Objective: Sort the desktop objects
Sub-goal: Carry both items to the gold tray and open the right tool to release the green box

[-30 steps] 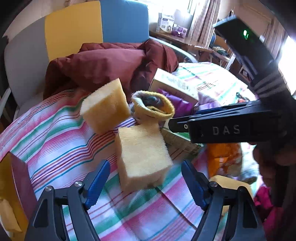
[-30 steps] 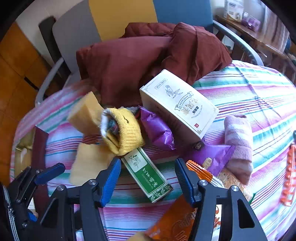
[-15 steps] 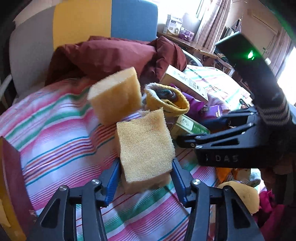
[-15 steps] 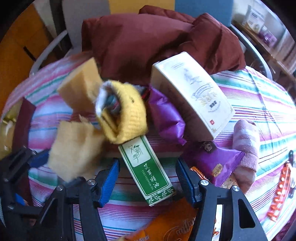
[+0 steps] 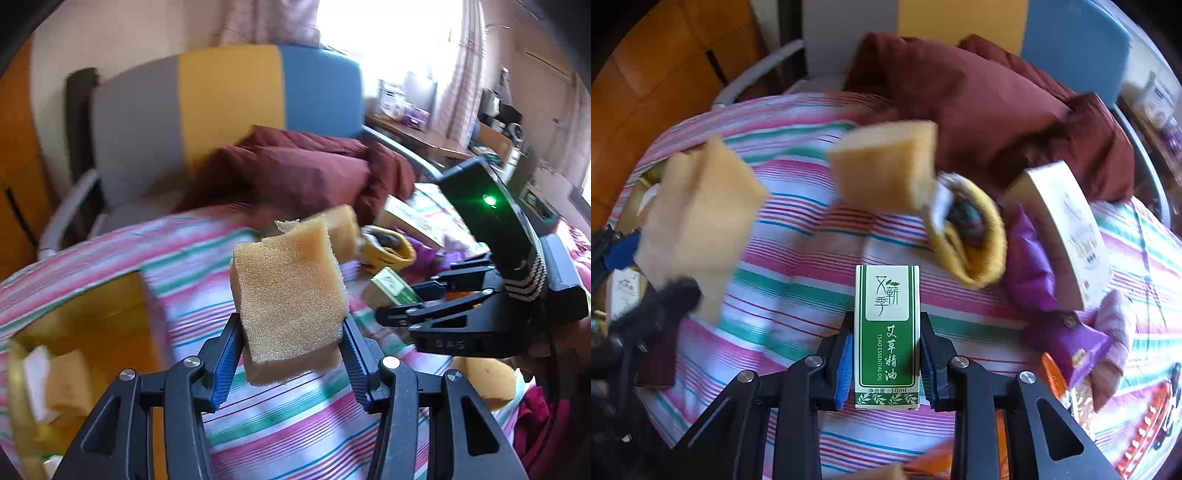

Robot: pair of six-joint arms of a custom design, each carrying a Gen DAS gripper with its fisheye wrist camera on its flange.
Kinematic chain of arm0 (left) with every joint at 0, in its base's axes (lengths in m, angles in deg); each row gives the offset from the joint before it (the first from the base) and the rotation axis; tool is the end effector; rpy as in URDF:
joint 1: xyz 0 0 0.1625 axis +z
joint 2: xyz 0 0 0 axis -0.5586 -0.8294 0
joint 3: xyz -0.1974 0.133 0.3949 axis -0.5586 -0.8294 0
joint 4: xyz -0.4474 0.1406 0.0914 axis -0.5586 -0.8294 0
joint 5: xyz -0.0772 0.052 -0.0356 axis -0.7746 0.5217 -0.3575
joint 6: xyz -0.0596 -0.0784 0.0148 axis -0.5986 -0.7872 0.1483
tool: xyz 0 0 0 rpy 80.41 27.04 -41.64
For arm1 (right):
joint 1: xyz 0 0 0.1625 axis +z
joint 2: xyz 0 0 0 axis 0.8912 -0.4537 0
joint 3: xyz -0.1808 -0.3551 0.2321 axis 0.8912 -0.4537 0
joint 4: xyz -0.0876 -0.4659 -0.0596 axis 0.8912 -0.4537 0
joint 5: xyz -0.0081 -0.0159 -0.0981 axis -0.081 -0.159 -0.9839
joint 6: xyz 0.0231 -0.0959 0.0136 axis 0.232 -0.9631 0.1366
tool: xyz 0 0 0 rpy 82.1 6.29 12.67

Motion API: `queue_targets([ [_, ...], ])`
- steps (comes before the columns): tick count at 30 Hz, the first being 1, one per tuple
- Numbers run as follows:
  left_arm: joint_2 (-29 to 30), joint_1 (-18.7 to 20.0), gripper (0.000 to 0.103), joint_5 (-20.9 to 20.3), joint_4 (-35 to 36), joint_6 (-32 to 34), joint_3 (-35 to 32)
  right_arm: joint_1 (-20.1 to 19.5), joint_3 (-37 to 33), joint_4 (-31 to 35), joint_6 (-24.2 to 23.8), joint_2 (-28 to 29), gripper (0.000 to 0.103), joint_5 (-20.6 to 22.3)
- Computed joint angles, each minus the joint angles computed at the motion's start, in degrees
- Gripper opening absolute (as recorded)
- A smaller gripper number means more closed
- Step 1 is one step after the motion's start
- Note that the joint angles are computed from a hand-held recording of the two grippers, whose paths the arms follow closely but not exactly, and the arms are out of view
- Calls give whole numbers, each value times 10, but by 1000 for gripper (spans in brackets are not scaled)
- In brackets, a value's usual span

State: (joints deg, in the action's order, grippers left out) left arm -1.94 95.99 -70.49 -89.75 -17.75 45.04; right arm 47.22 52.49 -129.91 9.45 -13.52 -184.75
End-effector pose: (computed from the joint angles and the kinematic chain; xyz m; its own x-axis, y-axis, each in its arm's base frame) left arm -0.1886 -0.7411 0.2892 -0.6293 0.5285 -0.5698 0.7376 0.6372 -0.2235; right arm 0.3224 -0.6921 0.0990 -0.7602 0.0410 0.6483 -0.2135 0.9268 -0.3089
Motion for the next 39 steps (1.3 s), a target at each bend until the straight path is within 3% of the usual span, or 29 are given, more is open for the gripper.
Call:
queue_targets([
  [6, -37, -1, 52, 61, -59, 14, 25, 12, 4, -94, -63, 7, 31, 46],
  [18, -108, 10, 52, 152, -155, 55, 62, 57, -68, -151, -82, 81, 31, 107],
  [32, -148, 23, 52, 185, -242, 94, 81, 101, -180, -118, -68, 187, 31, 134],
  [39, -160, 38, 52, 188, -242, 82, 81, 114, -244, -76, -70, 233, 31, 108],
])
